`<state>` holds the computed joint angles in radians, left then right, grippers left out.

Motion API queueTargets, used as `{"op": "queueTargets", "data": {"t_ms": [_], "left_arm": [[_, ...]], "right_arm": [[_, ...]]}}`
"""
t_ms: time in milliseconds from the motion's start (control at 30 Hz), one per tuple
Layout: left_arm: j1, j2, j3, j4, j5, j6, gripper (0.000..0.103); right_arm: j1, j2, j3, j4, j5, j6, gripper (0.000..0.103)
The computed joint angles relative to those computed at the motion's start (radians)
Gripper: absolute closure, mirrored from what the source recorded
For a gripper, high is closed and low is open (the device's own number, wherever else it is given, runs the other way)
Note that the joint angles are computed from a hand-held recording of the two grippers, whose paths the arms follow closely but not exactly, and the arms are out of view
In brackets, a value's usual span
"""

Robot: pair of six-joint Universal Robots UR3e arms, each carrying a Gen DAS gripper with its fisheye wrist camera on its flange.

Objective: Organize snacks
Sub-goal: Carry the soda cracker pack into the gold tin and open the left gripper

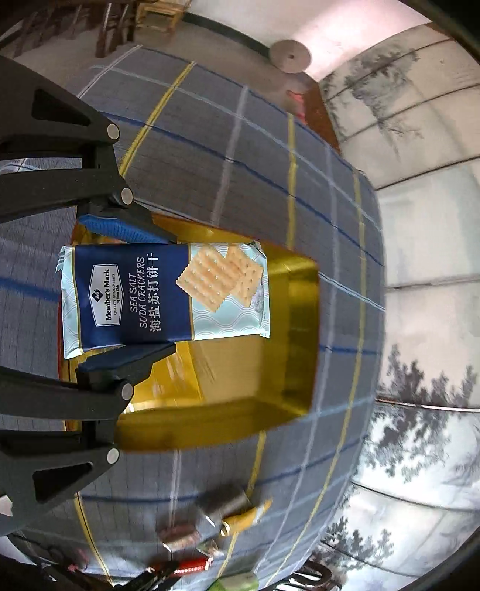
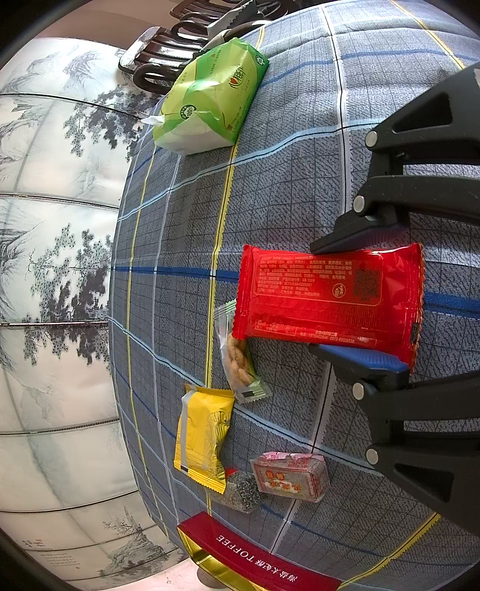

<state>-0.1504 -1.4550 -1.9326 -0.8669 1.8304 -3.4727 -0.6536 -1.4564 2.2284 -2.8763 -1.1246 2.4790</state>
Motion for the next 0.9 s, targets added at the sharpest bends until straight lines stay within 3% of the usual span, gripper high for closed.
{"op": "queueTargets", "data": {"t_ms": [367, 900], "left_arm": [[0.069, -0.01, -0.101, 0.071, -0.029, 0.097, 0.057], [0.042, -0.044, -0.116, 0.113, 0.017, 0.151, 0.054]], "right_arm": [[0.001, 0.002, -0.002, -0.001, -0.001, 0.0, 0.055], [0.018, 0.002, -0.026, 0.026, -0.03, 0.016, 0.056]]}}
